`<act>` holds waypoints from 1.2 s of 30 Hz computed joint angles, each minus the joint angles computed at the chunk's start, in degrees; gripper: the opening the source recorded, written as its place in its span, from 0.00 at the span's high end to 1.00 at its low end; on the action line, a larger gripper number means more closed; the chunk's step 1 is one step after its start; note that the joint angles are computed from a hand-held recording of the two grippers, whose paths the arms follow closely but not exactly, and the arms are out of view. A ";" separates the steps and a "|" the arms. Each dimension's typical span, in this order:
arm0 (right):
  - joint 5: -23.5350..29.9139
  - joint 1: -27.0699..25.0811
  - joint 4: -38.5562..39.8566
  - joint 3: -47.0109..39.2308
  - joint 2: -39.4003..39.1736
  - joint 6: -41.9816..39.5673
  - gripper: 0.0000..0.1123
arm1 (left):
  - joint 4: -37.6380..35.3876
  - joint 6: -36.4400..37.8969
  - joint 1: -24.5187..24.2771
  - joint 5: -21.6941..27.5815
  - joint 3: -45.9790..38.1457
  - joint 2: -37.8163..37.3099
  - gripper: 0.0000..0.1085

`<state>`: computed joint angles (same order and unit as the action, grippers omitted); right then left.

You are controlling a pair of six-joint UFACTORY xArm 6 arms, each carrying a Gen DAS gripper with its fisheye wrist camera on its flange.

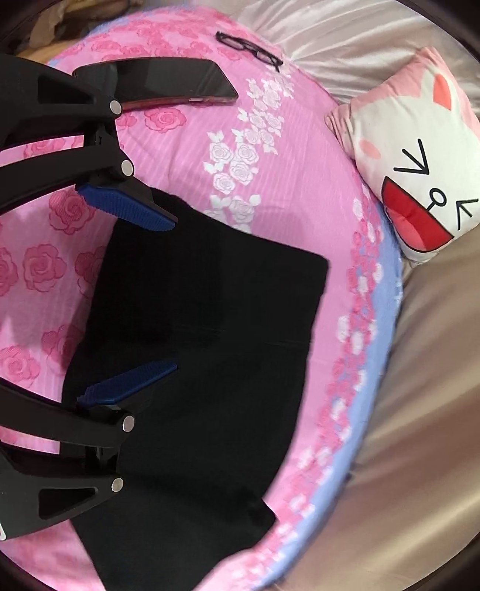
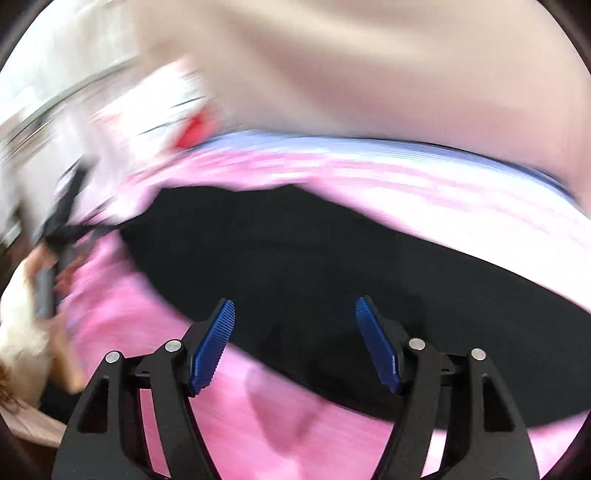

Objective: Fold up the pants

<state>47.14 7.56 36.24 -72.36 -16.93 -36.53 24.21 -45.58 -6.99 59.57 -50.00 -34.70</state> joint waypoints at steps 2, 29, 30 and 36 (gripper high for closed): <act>-3.10 -8.80 -5.30 0.67 -0.29 4.47 0.41 | 1.16 -1.07 -0.91 1.05 -0.17 0.94 0.35; -4.38 -34.19 -14.22 -14.44 22.08 2.73 0.86 | 7.20 -14.38 -13.19 13.89 -14.98 16.19 0.29; -5.37 -34.21 -14.19 -13.41 20.68 3.88 0.82 | 7.12 -14.65 -12.66 13.90 -13.95 15.76 0.29; -11.00 -31.57 -8.71 -9.10 13.20 1.83 0.73 | 6.96 -14.10 -9.36 8.78 -9.30 11.45 0.29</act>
